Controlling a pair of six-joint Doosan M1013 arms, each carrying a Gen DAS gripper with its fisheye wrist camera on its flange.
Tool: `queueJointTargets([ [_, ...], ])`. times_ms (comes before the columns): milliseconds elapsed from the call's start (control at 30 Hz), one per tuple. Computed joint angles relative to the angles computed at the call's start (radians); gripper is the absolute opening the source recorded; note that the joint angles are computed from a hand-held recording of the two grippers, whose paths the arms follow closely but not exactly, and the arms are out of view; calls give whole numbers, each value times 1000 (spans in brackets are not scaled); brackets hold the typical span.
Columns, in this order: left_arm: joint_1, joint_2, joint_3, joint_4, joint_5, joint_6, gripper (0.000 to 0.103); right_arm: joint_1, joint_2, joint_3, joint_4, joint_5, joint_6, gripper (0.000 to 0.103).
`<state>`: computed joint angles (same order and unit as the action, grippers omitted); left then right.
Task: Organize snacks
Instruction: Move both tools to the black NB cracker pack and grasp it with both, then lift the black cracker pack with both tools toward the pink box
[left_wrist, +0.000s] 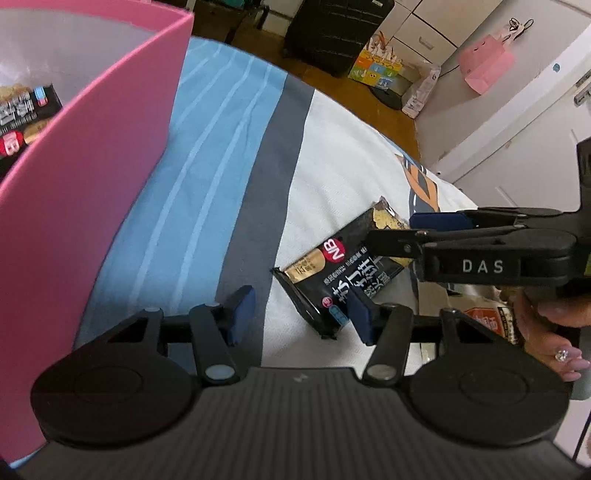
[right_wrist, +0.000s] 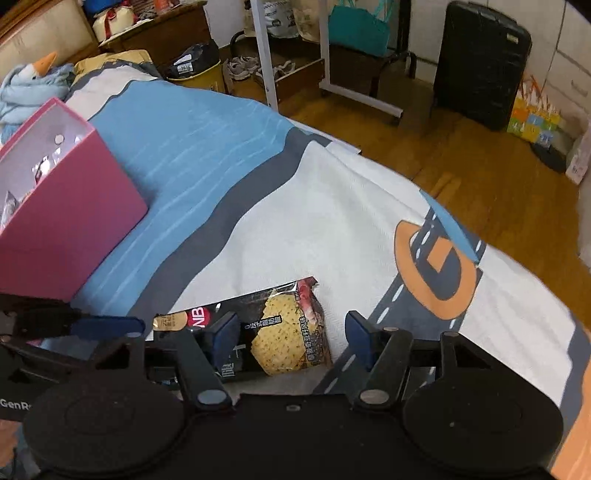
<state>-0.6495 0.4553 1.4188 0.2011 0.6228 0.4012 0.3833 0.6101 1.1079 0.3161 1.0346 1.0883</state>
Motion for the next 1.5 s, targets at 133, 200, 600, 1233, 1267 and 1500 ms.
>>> queueJointTargets([
  [133,3,-6,19,10,-25,-64,38,-20,30,-43,71,112,39,67],
  [200,7,-6,28,0,-49,-59,33,-22,31,-36,88,120,40,67],
  [600,3,-4,48,-27,-131,-85,29,-21,-15,26,70,57,18,48],
  [1233,-8,21,10,46,-107,-135,47,-56,-27,75,174,39,-2,44],
  [1267,-9,22,7,54,-104,-144,47,-57,-28,79,178,36,-6,44],
  [1500,-3,7,21,6,-123,-84,47,-51,-69,138,189,-45,-56,45],
])
